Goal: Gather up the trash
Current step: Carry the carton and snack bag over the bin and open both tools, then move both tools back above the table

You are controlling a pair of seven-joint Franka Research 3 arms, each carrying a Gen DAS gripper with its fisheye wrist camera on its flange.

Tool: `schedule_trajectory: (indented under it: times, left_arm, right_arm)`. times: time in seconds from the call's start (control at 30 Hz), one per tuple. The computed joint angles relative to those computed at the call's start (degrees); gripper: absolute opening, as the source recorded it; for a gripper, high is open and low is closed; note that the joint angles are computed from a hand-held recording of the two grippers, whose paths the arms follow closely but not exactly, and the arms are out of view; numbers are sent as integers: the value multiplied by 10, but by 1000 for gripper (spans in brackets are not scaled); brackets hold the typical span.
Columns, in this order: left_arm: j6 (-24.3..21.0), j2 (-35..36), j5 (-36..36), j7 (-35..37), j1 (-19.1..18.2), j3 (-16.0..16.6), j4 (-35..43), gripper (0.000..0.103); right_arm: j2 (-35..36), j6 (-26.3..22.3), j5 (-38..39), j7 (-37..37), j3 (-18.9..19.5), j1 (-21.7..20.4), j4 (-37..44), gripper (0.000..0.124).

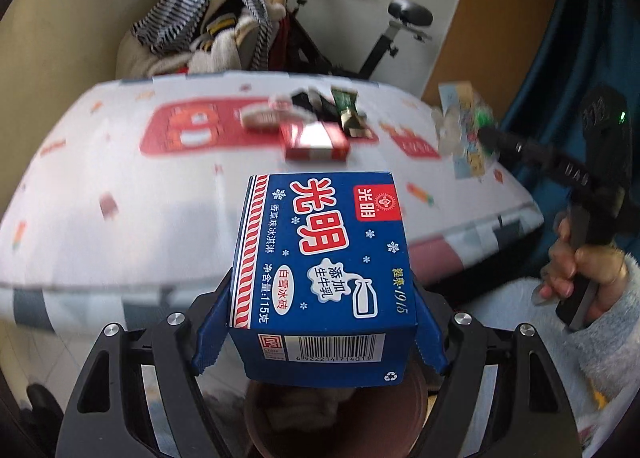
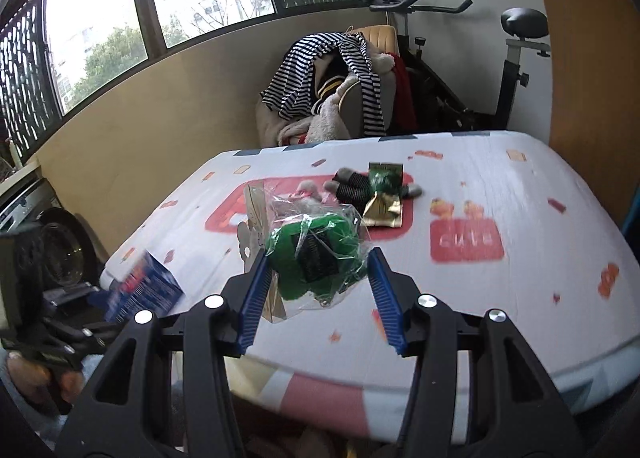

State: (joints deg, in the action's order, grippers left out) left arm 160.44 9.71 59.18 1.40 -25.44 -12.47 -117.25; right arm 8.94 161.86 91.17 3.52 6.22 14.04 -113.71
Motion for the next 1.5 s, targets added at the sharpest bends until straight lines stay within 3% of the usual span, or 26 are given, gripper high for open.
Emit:
schedule_trajectory:
  times: [0.27, 0.43, 0.5, 0.7, 0.8, 0.9, 1.07, 1.23, 1.27, 1.5]
  left_arm:
    - [5, 15, -30, -6, -15, -10, -29, 76]
    - [12, 28, -90, 68, -16, -17, -28, 78]
    - [8, 24, -86, 66, -25, -10, -28, 86]
    - [-43, -4, -25, 2, -40, -4, -31, 91]
    - [-82, -34, 17, -59, -38, -11, -46, 93]
    - [-127, -72, 79, -131, -33, -27, -67, 95]
    - [-219, -110, 131, -191, -24, -62, -91, 96]
    - [-243, -119, 139, -240, -16, -77, -110, 96]
    - [-240, -116, 132, -245, -14, -77, -112, 96]
    - [-218, -109, 120, -254, -7, -73, -119, 96]
  right_arm:
    - [-54, -6, 49, -48, -8, 10, -83, 51]
    - [-68, -14, 53, -50, -14, 15, -108, 51]
    - [-68, -15, 56, -56, -16, 15, -111, 51]
    - [-69, -27, 34, -36, -16, 19, -126, 51]
    - [-67, -37, 0, -5, -13, 23, -139, 51]
    - [-67, -69, -125, 100, -11, 27, -161, 51]
    - [-46, -78, -207, 133, 0, 38, -163, 51]
    - [-17, -64, -272, 164, 12, 46, -153, 52]
    - [-4, -57, -310, 192, 11, 51, -147, 52]
    - [9, -36, -382, 255, 25, 52, -157, 55]
